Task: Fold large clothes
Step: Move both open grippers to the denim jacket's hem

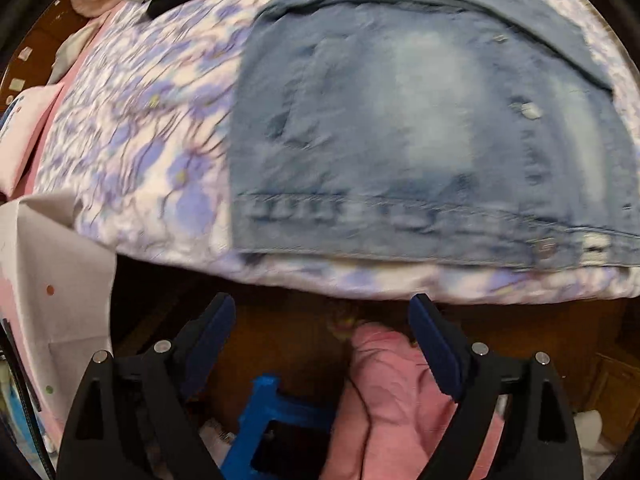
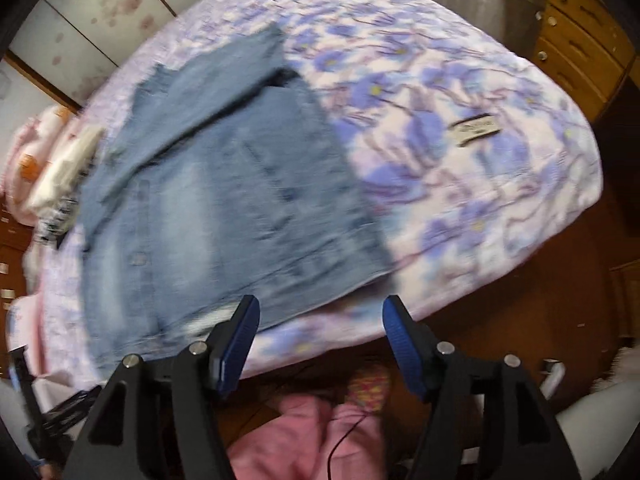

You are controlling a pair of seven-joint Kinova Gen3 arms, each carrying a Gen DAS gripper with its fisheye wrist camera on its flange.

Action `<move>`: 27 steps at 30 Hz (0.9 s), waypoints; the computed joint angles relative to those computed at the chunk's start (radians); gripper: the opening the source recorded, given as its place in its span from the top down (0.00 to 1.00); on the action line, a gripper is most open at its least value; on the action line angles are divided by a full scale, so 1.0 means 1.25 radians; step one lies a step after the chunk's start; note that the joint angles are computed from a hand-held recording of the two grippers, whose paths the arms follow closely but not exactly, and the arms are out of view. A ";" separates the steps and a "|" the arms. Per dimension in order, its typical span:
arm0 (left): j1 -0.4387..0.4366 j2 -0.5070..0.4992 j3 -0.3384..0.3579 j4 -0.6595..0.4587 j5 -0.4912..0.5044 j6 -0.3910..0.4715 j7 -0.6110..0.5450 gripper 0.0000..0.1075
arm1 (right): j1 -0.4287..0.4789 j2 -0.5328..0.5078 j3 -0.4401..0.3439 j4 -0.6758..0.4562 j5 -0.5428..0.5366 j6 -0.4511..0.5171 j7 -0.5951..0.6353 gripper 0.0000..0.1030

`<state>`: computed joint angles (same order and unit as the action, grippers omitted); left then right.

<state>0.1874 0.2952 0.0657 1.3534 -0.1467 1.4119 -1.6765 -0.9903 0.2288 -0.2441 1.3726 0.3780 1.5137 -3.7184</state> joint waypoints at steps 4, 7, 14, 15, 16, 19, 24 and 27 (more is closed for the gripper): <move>-0.038 0.031 -0.017 -0.012 0.004 0.007 -0.022 0.19 | 0.059 -0.030 0.000 0.090 -0.048 -0.077 0.072 0.38; -0.053 0.054 -0.024 -0.036 0.000 0.016 -0.030 0.19 | 0.099 -0.037 -0.001 0.137 -0.068 -0.134 0.147 0.38; -0.105 0.122 -0.022 -0.121 0.064 0.040 -0.081 0.18 | 0.151 -0.052 0.007 0.222 -0.092 -0.284 0.201 0.38; -0.111 0.135 -0.023 -0.136 0.073 0.045 -0.082 0.18 | 0.156 -0.051 0.009 0.226 -0.095 -0.295 0.191 0.38; -0.123 0.149 -0.022 -0.153 0.090 0.054 -0.088 0.18 | 0.159 -0.048 0.011 0.231 -0.099 -0.304 0.182 0.38; -0.161 0.185 -0.015 -0.198 0.146 0.083 -0.109 0.18 | 0.182 -0.036 0.020 0.238 -0.132 -0.326 0.185 0.38; -0.240 0.256 0.004 -0.265 0.260 0.146 -0.144 0.19 | 0.191 -0.011 0.028 0.208 -0.157 -0.301 0.210 0.38; -0.298 0.292 0.022 -0.286 0.352 0.172 -0.153 0.19 | 0.182 -0.003 0.033 0.198 -0.158 -0.288 0.193 0.38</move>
